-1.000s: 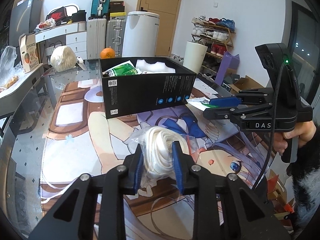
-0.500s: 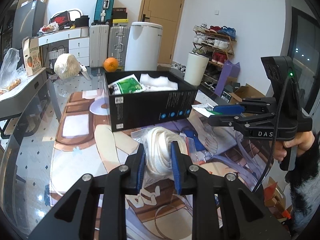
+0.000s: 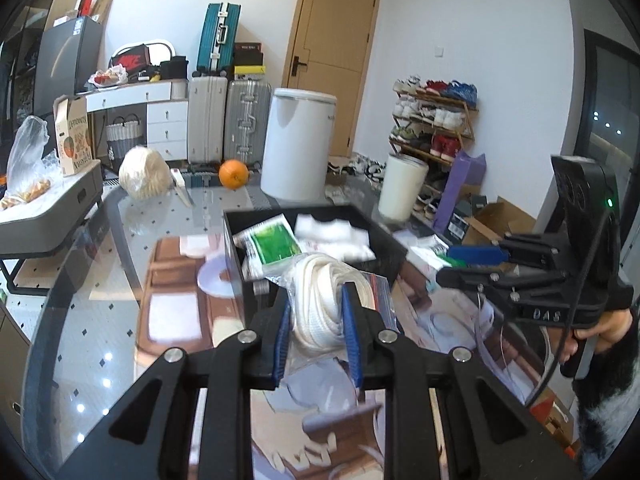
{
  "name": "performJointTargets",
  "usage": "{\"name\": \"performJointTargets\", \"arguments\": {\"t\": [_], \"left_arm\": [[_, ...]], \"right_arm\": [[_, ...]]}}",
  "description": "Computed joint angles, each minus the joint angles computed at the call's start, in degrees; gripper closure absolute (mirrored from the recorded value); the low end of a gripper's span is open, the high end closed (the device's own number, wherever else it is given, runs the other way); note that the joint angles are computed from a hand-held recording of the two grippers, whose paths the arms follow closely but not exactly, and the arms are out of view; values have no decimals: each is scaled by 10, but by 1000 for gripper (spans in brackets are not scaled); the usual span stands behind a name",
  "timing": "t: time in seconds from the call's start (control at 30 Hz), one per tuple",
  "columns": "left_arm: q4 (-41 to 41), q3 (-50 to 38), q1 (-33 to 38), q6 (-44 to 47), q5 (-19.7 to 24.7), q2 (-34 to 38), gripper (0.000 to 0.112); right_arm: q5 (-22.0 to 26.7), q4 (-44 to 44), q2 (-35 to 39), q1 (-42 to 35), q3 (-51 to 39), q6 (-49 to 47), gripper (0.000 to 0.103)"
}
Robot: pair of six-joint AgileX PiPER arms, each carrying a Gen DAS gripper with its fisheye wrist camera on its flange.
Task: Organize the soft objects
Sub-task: 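Carry the rope bag with the left tool while the right tool carries the packet over the box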
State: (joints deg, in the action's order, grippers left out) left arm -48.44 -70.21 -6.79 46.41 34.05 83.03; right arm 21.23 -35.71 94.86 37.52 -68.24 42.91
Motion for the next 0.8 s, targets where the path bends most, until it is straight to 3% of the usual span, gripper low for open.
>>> {"name": "performJointTargets", "arguments": {"t": [0.37, 0.8], "left_arm": [[11, -121, -4, -61, -19, 99, 91], [59, -214, -17, -155, -16, 205, 91]], "right_arm": [[22, 1, 34, -7, -73, -19, 67], [24, 166, 134, -36, -197, -159, 67]]}}
